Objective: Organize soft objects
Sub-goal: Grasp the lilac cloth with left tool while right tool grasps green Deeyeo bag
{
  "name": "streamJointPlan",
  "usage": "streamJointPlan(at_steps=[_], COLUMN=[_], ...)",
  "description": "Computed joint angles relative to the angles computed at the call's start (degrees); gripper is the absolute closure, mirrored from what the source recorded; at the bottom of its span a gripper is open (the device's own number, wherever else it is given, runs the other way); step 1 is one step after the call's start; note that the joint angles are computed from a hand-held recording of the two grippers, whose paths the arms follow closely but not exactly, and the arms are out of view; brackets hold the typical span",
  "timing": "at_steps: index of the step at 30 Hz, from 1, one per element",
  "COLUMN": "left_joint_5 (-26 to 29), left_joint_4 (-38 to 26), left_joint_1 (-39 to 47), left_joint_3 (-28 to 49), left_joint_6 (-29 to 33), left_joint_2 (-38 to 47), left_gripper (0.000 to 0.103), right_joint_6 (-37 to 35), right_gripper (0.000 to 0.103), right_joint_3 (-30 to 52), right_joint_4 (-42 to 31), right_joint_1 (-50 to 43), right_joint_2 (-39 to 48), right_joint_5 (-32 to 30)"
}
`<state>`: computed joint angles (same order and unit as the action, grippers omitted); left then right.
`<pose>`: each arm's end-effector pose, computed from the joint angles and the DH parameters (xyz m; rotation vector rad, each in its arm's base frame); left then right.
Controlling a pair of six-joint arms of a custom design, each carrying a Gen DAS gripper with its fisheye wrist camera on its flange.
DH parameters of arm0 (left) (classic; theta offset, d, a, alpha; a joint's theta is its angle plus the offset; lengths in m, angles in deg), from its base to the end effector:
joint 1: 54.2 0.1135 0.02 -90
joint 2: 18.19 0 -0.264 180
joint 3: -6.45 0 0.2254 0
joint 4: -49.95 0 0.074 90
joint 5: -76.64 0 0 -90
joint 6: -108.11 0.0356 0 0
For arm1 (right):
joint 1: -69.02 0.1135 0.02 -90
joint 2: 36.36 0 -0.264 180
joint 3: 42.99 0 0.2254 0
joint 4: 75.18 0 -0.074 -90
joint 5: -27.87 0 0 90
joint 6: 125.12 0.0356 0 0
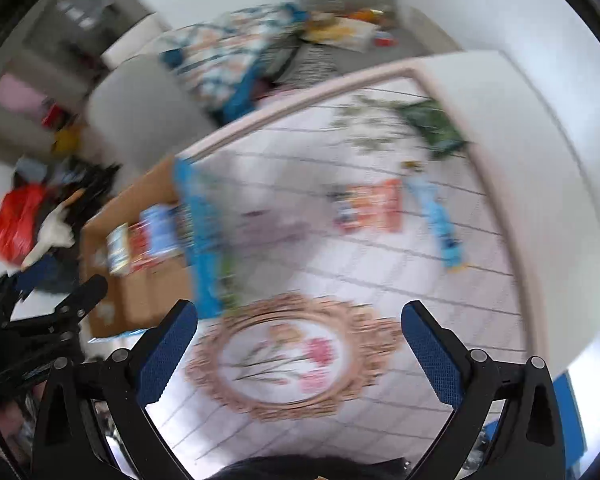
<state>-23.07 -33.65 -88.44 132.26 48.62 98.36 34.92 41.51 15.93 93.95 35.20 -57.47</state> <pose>0.3257 -0.2144 0.2809 1.5003 2.4286 0.2296 0.1669 0.0744 0.3082 1.1299 2.6824 0.1843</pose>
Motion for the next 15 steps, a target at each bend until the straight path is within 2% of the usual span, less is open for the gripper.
streamJointPlan(at_steps=[4, 6, 7, 10, 14, 15], left_joint_5=[-9.08, -10.86, -11.19, -12.95, -14.92, -15.17], left_joint_4=[5.10, 5.64, 4.46, 1.33, -3.70, -5.09], left_joint_1=[-7.73, -9.14, -9.74, -10.95, -10.98, -10.83], left_joint_3=[1.23, 2.88, 5.15, 11.44, 21.39, 23.95], left_joint_6=[5.43, 7.30, 7.66, 7.74, 6.72, 6.49], left_joint_2=[10.91, 15.98, 19.38, 27.85, 37.99, 39.70], left_gripper=[0.002, 0.002, 0.002, 0.002, 0.003, 0.008], right_joint_6=[-16.88, -25.96, -31.47, -41.53, -50.57, -52.25], right_gripper=[0.000, 0.000, 0.000, 0.000, 0.000, 0.000], right_joint_3=[-9.07, -11.78, -12.96, -14.06, -11.60, -10.21], right_joint_4=[0.21, 1.16, 2.37, 7.28, 13.78, 15.32], right_joint_1=[-19.04, -27.93, -33.41, -42.46, -49.74, -50.70], right_joint_2=[-4.96, -4.08, -2.69, 3.27, 14.42, 17.97], right_joint_5=[-5.36, -6.37, -6.50, -7.37, -5.64, -5.55])
